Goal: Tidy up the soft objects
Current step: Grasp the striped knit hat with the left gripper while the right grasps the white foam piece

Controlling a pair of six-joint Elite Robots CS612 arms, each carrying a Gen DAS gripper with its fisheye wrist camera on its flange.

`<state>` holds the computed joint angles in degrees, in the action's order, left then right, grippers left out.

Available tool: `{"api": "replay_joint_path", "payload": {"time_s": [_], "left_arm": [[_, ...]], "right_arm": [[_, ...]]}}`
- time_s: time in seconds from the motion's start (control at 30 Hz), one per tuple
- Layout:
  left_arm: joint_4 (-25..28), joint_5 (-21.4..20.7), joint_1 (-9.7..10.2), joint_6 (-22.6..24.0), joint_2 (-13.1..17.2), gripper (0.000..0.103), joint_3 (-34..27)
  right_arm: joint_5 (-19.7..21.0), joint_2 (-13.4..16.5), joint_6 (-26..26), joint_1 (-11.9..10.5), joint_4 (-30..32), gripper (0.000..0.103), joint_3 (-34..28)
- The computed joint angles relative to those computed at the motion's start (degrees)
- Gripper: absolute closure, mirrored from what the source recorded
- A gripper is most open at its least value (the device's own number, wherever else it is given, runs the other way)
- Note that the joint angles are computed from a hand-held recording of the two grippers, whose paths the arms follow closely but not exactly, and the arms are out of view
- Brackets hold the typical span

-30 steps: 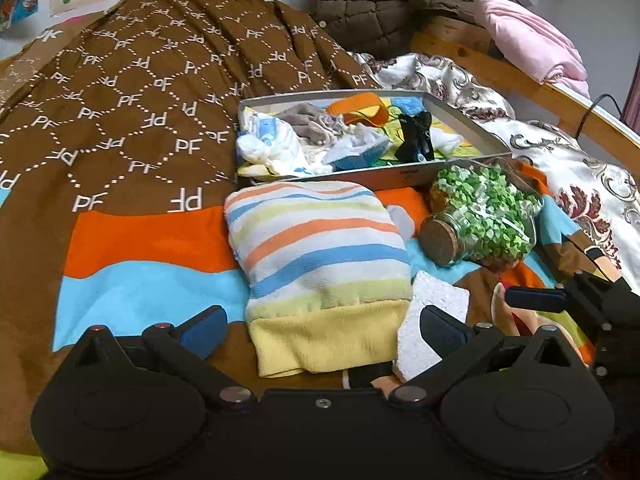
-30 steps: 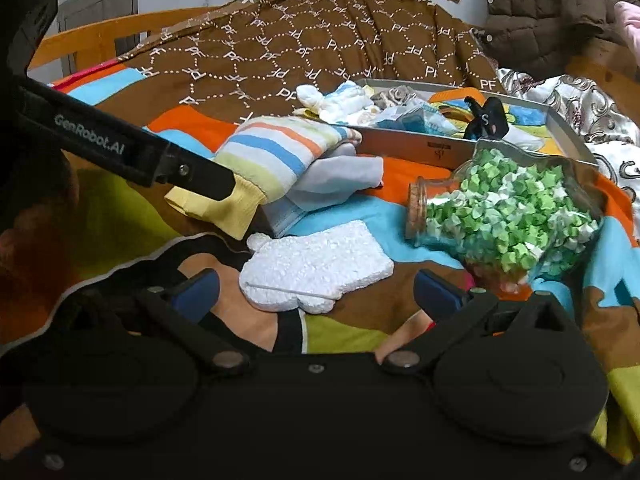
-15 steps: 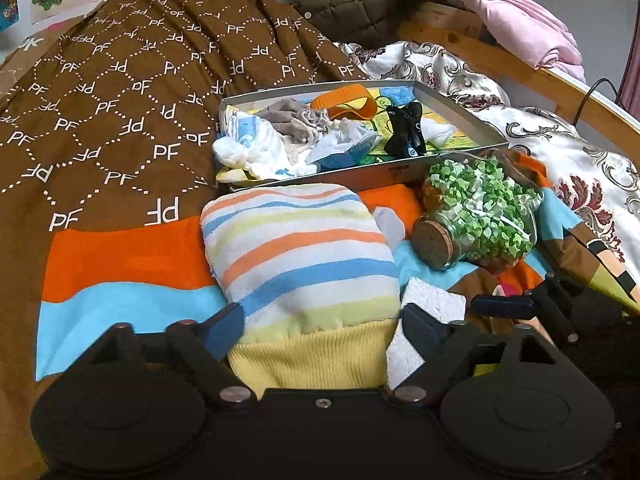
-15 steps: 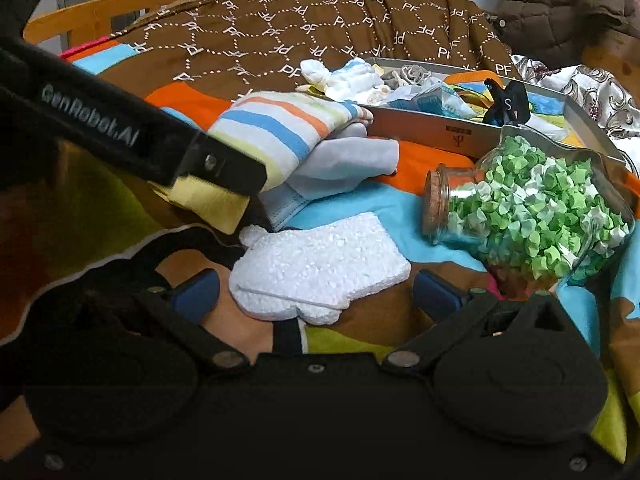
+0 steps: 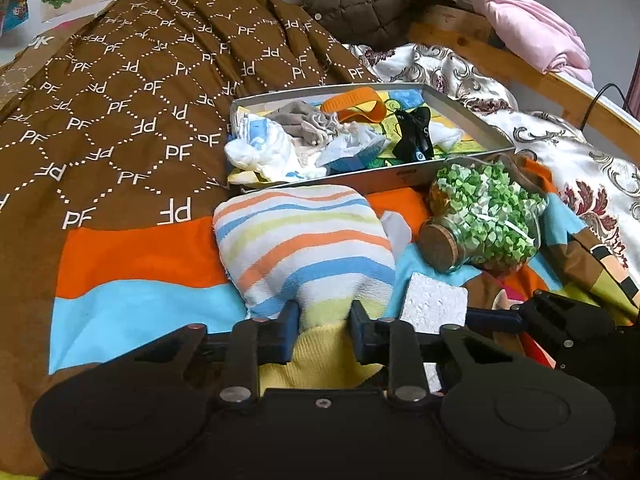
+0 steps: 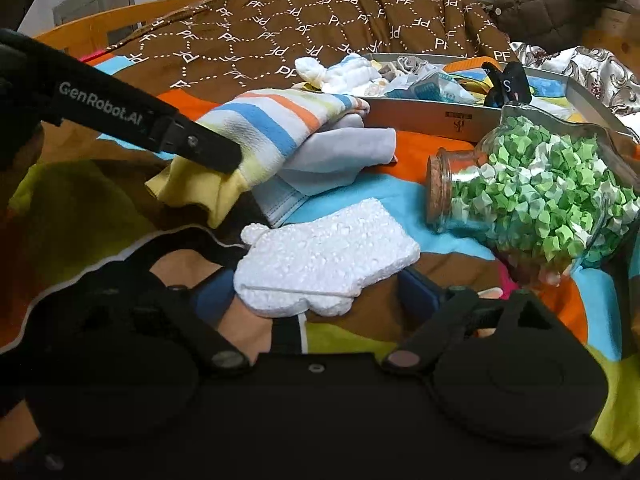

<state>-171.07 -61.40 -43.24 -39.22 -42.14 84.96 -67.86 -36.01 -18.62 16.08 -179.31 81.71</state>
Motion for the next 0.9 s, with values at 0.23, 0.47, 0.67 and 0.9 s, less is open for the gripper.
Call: {"api": "replay_joint_path", "payload": {"time_s": [0.23,0.47,0.67,0.9], "left_arm": [[-0.6,1.4,-0.62,-1.7,-1.1,0.088,1.5],[-1.0,2.7,-1.15,-3.5,-2.3,0.088,3.0],[-0.9,1.0,-1.03,-3.9,-3.1,0.087,3.9],[-1.0,1.1,-1.46,-3.2,-4.1,0.085,4.9]], "right_arm": [[-0.2,-1.0,0.6,-0.3,-1.9,0.044,1.7],[0.7,-2.0,0.6,-0.6,-3.2,0.045,3.3],[0.6,-2.7,0.5,-0.7,-2.9,0.045,4.1],[-0.1,-3.6,0.2,-0.4,-2.5,0.045,4.9]]}}
